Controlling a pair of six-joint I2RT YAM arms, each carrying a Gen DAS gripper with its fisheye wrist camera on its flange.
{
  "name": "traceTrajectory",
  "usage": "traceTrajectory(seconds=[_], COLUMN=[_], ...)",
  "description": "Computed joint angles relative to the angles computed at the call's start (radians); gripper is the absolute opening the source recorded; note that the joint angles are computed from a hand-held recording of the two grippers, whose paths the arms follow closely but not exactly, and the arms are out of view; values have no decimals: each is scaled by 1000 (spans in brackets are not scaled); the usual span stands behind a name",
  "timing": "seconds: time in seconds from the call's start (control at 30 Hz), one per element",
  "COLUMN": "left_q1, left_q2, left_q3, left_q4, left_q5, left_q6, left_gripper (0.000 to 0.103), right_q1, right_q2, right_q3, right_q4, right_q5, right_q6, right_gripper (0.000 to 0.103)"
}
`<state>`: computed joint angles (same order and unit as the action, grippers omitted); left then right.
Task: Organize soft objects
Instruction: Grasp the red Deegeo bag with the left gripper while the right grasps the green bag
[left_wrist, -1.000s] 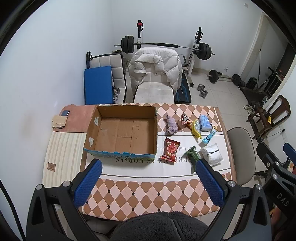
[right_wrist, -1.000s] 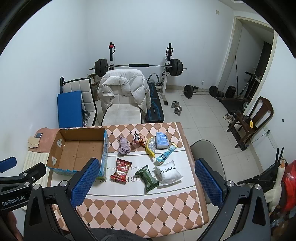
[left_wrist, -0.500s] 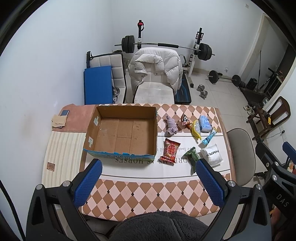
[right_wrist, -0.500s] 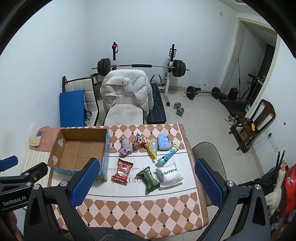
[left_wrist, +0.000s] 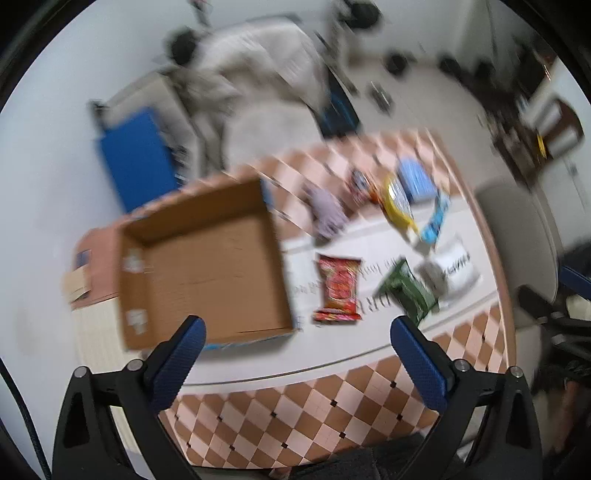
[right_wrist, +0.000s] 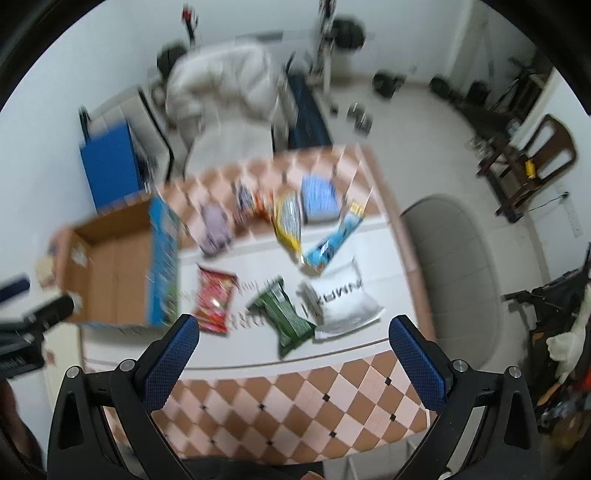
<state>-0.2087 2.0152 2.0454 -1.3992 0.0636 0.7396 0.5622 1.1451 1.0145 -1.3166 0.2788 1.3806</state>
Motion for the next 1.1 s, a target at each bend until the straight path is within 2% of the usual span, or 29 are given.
traceTrajectory(seconds=[0.07,0.13,0.23,0.27,0.37,0.6,0.67,0.7,0.73,0.83,1.0,1.03,1.1], left_q1=[-76,-146,-221,-242,-285,-319,-327,-330,-333,-328,-319,-315,-311], left_q2=[82,164,311,357,497,705,718,722,727,744,759,746,719], left_q3=[-7,-20,15,25,89,215,193,183,174,168,82,49,-44], left_q4=[25,56,67,74,45,-21,-5,2,11,3,81,100,170], left_q5=[-76,-148,-235,-260,-305,-341,-350,-348,-347,-324,-305,-301,-317], left_q6=[-17,-33,-71,-84,-112,-190,-199,-202,-205,-223,-265,-268,-268], left_gripper=[96,93,93,93,92,92,92,92,93,93,90,77,65], right_q1=[-172,-284,-382,-391,-444,-462,-462,-465,-476,-531,-528,-526,-522], right_q2=[-13,59,227,272,459,764,838,864,875,854,838,846,860], right_q3=[-199,-323,-439,-453,-479,-436,-422,-421,-433,-509,-513,-509,-502], right_q4=[239,431,715,775,974,1152,1182,1192,1207,1278,1241,1238,1240], right_q5=[-125,-214,-315,-337,-437,-557,-591,-599,-605,-631,-595,-602,-613], right_q6=[-192,-323,-433,-441,-498,-588,-593,-581,-561,-475,-430,-427,-422], right_gripper=[103,103,103,102,93,90,76,58,44,41,45,49,53])
